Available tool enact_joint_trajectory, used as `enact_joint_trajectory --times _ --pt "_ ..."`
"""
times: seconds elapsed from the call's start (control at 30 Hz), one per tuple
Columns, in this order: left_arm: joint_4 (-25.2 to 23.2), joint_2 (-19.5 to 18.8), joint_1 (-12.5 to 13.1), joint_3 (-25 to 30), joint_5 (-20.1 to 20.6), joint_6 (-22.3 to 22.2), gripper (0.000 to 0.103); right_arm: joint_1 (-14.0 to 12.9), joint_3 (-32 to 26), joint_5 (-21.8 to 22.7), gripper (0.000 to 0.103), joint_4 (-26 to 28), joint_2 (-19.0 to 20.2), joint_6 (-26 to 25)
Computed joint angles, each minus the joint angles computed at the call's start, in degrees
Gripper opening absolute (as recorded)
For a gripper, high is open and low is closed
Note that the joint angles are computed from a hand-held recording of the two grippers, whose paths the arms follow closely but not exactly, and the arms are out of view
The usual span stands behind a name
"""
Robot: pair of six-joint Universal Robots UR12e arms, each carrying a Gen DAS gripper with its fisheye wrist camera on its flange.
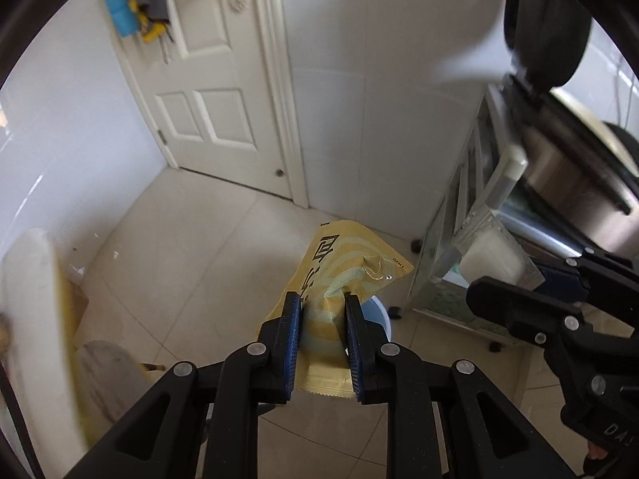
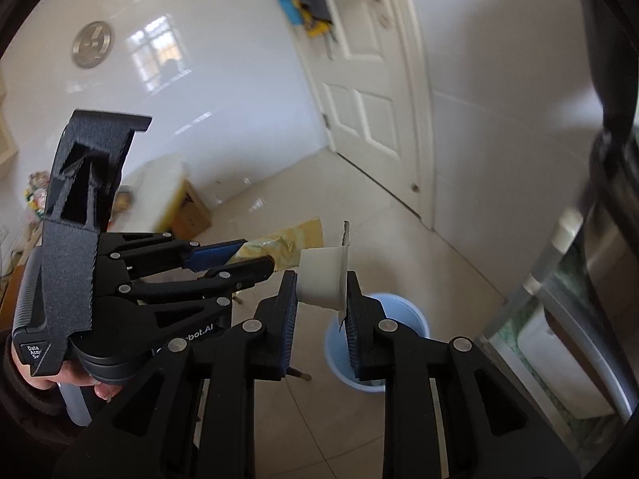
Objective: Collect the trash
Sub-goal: 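Carry the yellow wrapper and white cup to the blue bucket and release both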
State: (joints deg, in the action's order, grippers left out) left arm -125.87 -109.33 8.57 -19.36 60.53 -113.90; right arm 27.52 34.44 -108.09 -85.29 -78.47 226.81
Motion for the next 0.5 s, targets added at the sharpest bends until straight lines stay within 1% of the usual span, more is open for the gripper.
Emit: enact_joint_trajectory --times 0.07,0.1,0.17,0.2,0.23,0.27,0.3,0.37,0.4,0.43,0.5 --pt "2.8 0.1 -2.1 -2.5 2.0 -2.2 0.019 -1.4 4.3 1.5 0.021 -1.2 -2.0 0.6" --pt "4.1 -0.2 -3.0 -3.0 2.8 -3.0 0.021 -2.1 6.4 2.2 0.021 -1.9 -3.0 1.0" --pt "6.6 -0.5 -4.0 -4.7 3.7 -3.4 0.022 -3.4 9.7 3.8 0.021 -3.0 -4.4 1.5" --pt "7.6 -0.7 -4.6 -5.1 4.3 -4.2 0.028 -3.9 11.0 4.5 0.021 -3.5 -4.9 1.7" --pt "8.5 -0.8 -5.0 -5.5 4.6 -5.4 0.043 -4.3 11.8 5.0 0.021 -3.7 -5.2 1.7" --pt "9.5 -1.0 -5.3 -5.8 4.9 -6.6 0.052 -4.8 12.7 5.7 0.021 -4.1 -5.4 1.6" --pt "11.0 -0.4 -5.4 -7.1 5.1 -7.5 0.06 -5.3 13.4 6.4 0.021 -4.5 -5.6 1.5" --pt "13.9 0.2 -5.4 -8.8 5.1 -9.3 0.06 -5.9 14.5 7.3 0.021 -5.2 -5.8 1.3" --pt "15.3 1.2 -5.5 -10.7 5.3 -9.9 0.062 -6.3 15.2 7.8 0.021 -5.9 -5.9 0.9" --pt "16.6 1.5 -5.8 -11.6 5.5 -10.8 0.065 -6.5 15.6 8.1 0.022 -6.5 -6.0 0.6" --pt "19.3 2.5 -5.8 -13.5 5.9 -11.7 0.065 -6.4 15.3 7.4 0.026 -6.8 -5.5 0.8"
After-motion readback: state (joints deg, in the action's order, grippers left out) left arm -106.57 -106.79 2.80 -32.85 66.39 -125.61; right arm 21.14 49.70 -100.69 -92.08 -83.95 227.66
